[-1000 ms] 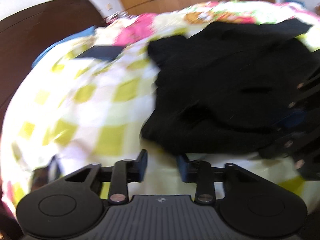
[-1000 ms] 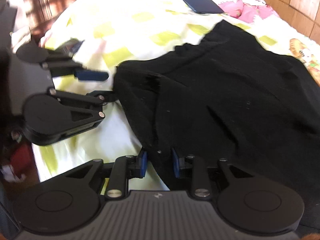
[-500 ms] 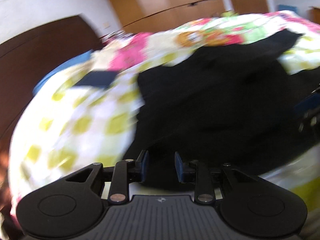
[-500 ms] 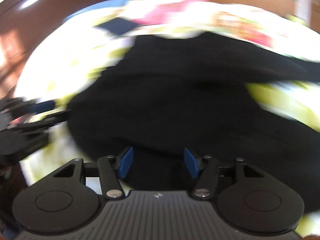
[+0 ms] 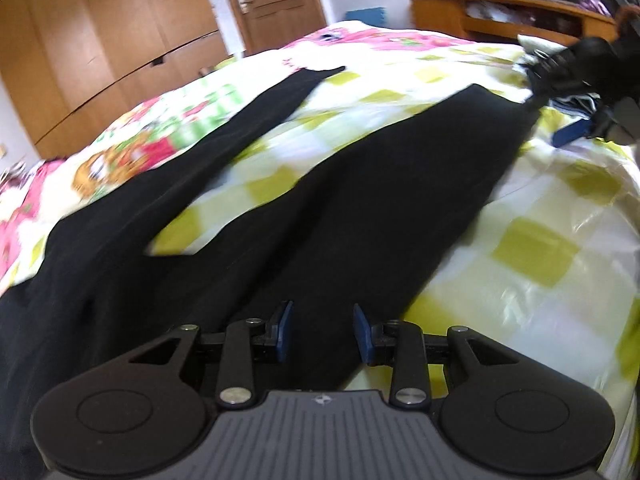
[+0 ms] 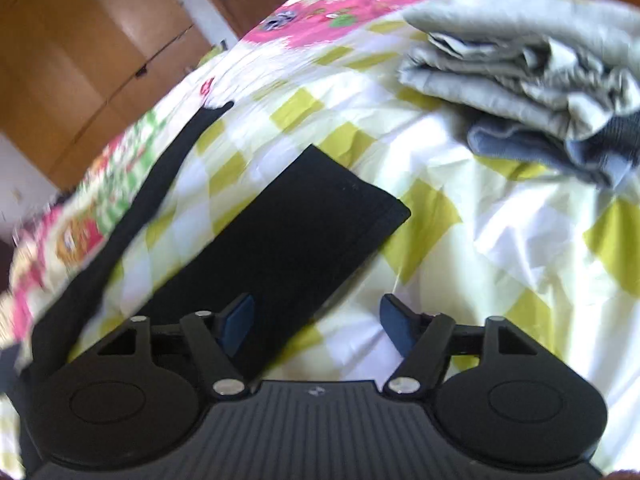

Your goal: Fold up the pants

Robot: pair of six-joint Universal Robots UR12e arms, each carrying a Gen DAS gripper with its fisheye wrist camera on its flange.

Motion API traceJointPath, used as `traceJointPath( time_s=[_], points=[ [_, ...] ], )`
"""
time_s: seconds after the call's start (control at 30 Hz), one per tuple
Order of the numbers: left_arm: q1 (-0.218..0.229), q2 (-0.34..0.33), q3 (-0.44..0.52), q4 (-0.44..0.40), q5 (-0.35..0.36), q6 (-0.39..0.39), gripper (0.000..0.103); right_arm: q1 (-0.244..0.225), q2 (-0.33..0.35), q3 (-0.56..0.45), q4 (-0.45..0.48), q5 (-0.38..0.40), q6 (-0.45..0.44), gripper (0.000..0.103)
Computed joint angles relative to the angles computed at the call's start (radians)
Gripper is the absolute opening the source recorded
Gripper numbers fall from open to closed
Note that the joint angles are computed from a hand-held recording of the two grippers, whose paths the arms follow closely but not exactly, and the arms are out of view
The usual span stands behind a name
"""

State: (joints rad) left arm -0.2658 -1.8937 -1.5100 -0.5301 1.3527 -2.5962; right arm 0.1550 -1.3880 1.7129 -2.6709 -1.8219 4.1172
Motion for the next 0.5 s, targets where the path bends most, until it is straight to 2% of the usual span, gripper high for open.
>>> traceJointPath(
  time_s=[0.1, 0.17, 0.23, 0.3, 0.37, 0.4, 0.5],
  points=[
    [-0.023, -0.02, 0.026, -0.017, 0.02, 0.003, 0.048, -0.012, 0.036, -0.004, -0.08, 0.003, 0.022, 0.073],
    [-0.029, -0.028, 0.035, -0.022, 0.039, 0.007, 0.049, -0.019, 0.055, -0.013, -0.101, 0.007, 0.043, 0.066],
    [-0.02, -0.023, 0.028, -0.029, 0.037, 0.002, 0.05, -0.029, 0.075, -0.039, -0.102, 0.025, 0.049, 0.023],
    [-0.02, -0.026, 0.037, -0.048, 0.043, -0.01, 0.05, -0.045, 0.076, -0.042, -0.134, 0.099, 0.079, 0.011],
    [-0.018, -0.026, 0.041, -0.052, 0.043, -0.008, 0.05, -0.069, 0.064, -0.025, -0.235, 0.179, 0.095, 0.009],
    [-0.018, -0.025, 0.044, -0.045, 0.04, -0.011, 0.05, -0.076, 0.052, -0.02, -0.271, 0.181, 0.068, 0.009],
    [-0.016, -0.013, 0.035, -0.004, -0.005, -0.017, 0.051, -0.063, 0.0, -0.012, -0.319, 0.116, -0.036, 0.009]
  ],
)
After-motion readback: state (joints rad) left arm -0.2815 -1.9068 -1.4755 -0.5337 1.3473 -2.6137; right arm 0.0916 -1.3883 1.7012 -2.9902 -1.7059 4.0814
